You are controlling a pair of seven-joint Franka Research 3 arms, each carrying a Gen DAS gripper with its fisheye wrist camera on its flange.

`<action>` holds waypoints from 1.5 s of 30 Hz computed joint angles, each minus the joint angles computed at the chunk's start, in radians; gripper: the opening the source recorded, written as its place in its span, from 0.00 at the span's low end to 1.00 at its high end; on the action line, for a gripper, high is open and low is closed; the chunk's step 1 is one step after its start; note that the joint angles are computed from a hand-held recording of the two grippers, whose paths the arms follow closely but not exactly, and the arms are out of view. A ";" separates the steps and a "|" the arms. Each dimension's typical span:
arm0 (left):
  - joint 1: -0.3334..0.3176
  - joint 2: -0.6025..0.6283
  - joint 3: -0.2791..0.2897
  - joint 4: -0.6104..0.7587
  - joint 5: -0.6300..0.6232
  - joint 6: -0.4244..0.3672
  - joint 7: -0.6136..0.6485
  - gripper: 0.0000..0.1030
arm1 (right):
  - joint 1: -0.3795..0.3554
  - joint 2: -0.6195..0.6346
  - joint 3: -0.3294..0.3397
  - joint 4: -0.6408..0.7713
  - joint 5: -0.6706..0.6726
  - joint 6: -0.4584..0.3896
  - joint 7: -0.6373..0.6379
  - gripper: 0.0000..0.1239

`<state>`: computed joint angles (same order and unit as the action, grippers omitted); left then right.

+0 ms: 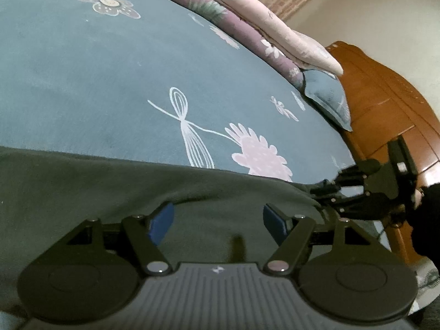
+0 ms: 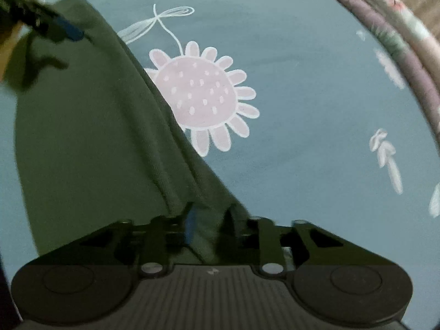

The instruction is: Fold clothes

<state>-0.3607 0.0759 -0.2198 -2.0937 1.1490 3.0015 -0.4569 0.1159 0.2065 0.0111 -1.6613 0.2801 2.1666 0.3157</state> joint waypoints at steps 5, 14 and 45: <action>-0.029 0.002 -0.049 0.044 -0.156 -0.176 0.132 0.71 | -0.014 -0.069 0.011 -0.143 0.140 0.180 -0.109 0.04; -0.113 0.117 -0.064 0.238 -0.332 -0.256 0.429 0.74 | -0.062 -0.105 -0.002 -0.162 0.384 0.201 -0.026 0.13; -0.195 0.548 -0.009 0.777 -0.823 -0.243 1.007 0.62 | -0.114 -0.400 -0.126 -0.597 0.302 0.370 0.346 0.54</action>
